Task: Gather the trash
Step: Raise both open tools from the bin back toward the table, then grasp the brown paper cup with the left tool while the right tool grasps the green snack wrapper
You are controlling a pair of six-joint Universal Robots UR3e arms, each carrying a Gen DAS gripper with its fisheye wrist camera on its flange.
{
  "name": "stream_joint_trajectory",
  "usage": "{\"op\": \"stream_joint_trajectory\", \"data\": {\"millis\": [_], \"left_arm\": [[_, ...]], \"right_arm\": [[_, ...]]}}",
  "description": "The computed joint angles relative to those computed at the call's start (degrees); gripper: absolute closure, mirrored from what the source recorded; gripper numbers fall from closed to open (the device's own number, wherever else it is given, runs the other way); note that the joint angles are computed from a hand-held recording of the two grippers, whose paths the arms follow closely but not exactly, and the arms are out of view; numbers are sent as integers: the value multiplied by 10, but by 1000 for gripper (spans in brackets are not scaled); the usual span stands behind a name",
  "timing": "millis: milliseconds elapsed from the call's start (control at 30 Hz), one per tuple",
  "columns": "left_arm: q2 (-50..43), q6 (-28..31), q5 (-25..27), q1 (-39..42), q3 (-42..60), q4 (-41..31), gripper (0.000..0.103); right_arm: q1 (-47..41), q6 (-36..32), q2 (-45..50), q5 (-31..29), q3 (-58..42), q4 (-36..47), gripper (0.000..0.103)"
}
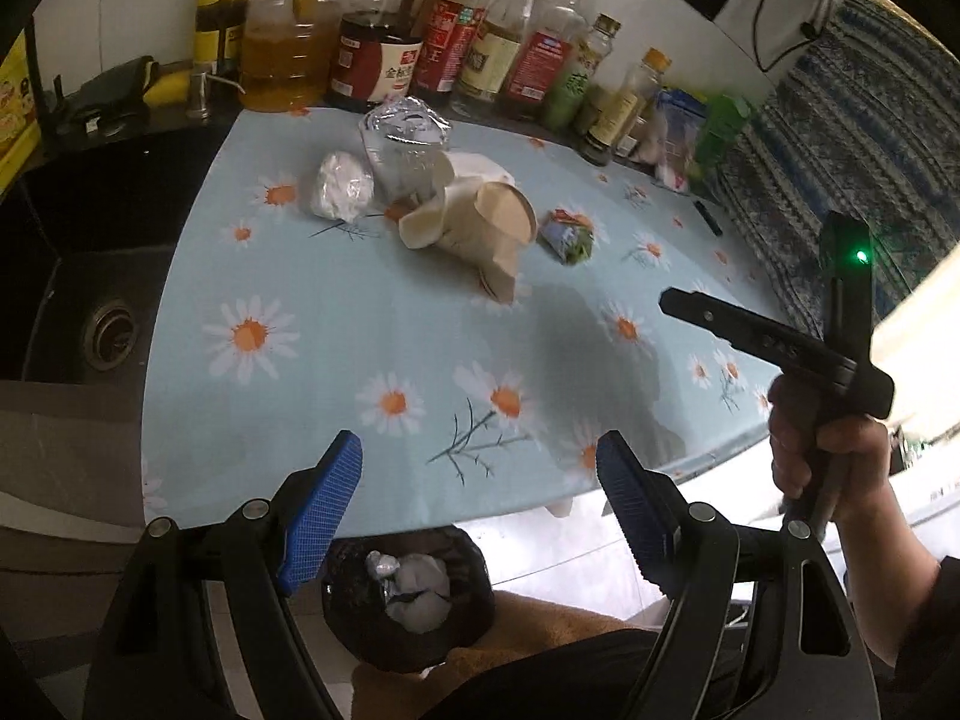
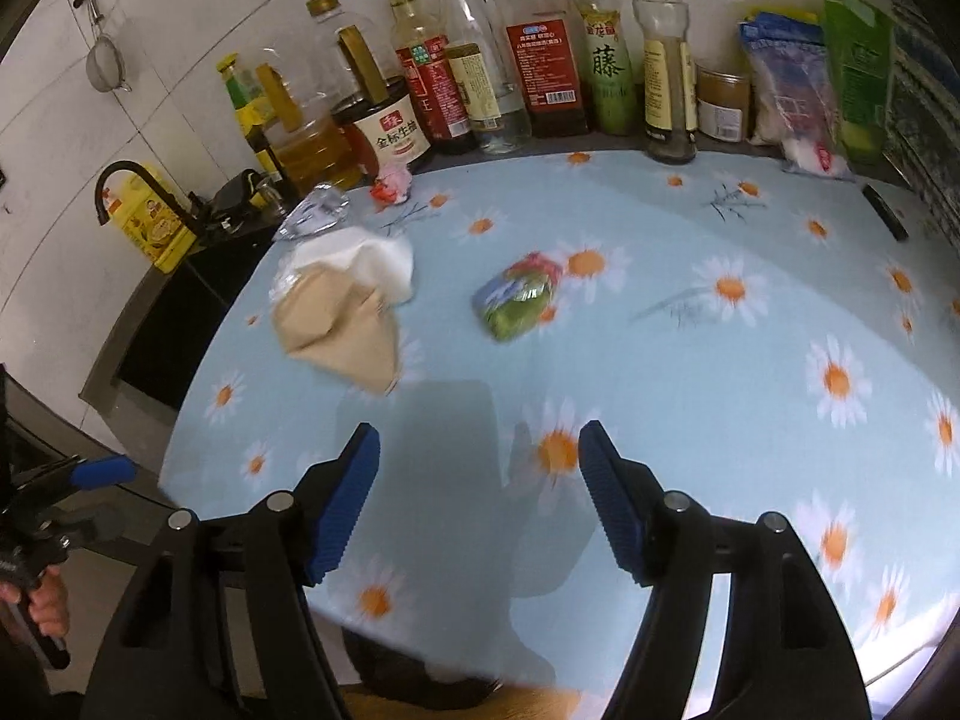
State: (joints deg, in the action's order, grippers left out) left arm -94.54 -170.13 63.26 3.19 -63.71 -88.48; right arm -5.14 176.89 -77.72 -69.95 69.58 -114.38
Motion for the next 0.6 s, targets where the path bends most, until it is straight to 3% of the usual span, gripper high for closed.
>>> {"op": "stream_joint_trajectory", "data": {"millis": [333, 467, 600], "left_arm": [[-82, -103, 68, -70, 96, 7, 25], [-102, -146, 94, -87, 130, 15, 25], [-114, -176, 117, -98, 148, 18, 25]], "right_arm": [[-4, -83, 233, 1, -298, 115, 34], [6, -109, 310, 11, -411, 156, 29], [23, -99, 384, -21, -529, 195, 29]]}}
